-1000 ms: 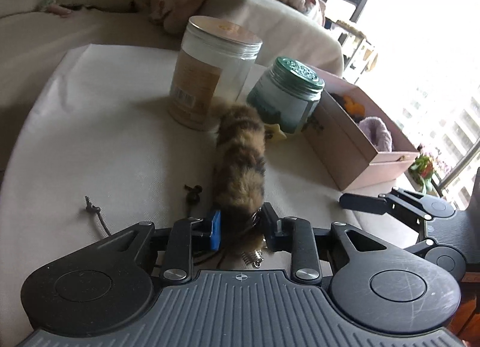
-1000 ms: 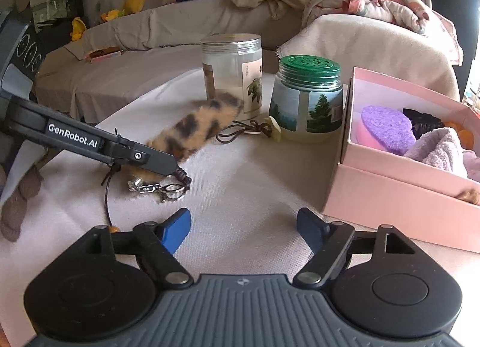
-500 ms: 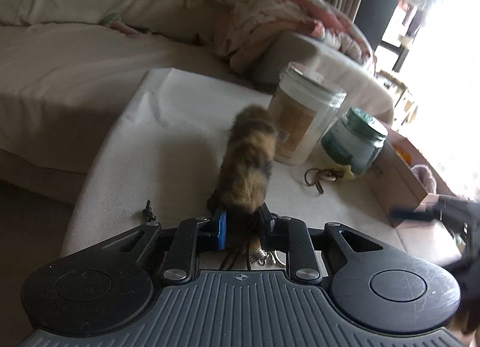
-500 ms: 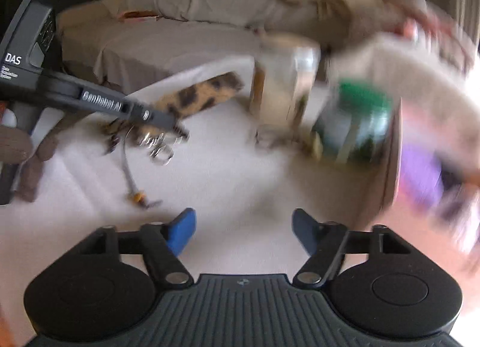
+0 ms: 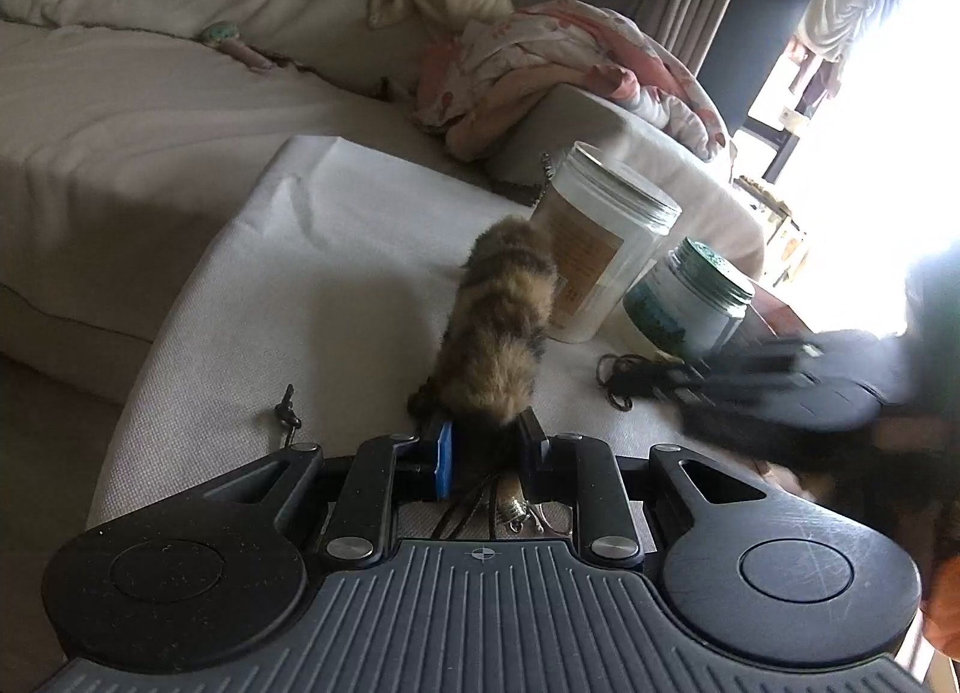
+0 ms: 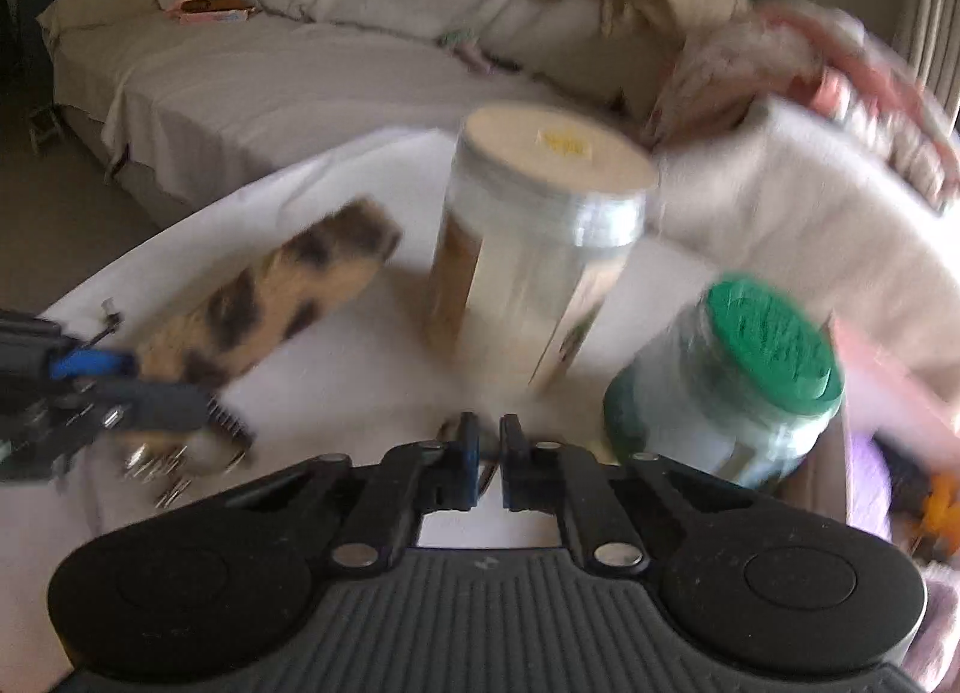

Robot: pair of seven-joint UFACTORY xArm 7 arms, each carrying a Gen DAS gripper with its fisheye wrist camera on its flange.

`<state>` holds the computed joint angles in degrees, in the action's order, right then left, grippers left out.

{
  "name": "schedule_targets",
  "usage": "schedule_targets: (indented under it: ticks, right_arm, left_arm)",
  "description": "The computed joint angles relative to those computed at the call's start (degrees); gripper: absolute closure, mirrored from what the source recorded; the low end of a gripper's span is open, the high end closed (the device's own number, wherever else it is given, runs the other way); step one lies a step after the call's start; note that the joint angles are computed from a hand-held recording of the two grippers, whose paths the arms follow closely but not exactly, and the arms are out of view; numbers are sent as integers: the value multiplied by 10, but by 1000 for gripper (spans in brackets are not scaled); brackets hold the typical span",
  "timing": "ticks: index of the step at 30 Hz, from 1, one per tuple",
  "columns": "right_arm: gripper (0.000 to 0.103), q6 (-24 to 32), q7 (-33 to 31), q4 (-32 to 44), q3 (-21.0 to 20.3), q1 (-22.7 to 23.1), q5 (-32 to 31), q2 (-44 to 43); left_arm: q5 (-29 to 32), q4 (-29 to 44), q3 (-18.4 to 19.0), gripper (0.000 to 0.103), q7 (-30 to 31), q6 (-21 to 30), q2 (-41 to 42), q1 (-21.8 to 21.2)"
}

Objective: Organize soft objects
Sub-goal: 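Grasp the small yellow star charm with the right tool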

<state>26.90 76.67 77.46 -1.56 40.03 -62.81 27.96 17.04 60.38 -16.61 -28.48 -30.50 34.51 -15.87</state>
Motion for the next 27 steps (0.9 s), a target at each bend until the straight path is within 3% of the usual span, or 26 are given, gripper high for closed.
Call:
schedule_targets:
  ticks: [3,5,9,11,13,15,19,21,24,27]
  right_arm:
    - [97,-6,7,-78,12,2,-5,-57]
    - [97,28,29,-121,21,14,-40,-91]
    - [96,46,124,-170,35,9,-128,-140]
    - [87,59,172,-156,42,1,-160,-136]
    - [67,55,201,-129,50,-13,-182,-116]
    - [65,44,208,-92,59,-28,-197,-84]
    - [65,66,174,-19,61,-25,-160,-18]
    - [66,63,168,3,52,-20,-135,3]
    - [96,42,164,8,37,-12,-121,11]
    - [101,24,159,-18,27,-2,-129,-12]
  left_arm:
    - [-4,-3,3,79,2,-1,-3,-4]
    - [-9,-3,6,79,5,0,-4,-8]
    - [-12,-4,7,79,7,0,-5,-10]
    - [-15,-4,8,79,9,1,-5,-11]
    - [-19,-5,10,79,11,0,-6,-15]
    - [-20,-5,10,79,12,-1,-6,-15]
    - [-18,-6,7,79,10,-2,-6,-11]
    - [-14,-6,4,79,7,-3,-4,-7]
    - [-5,-4,-2,79,-2,-5,-2,1]
    - [1,-3,-3,79,-9,-5,0,5]
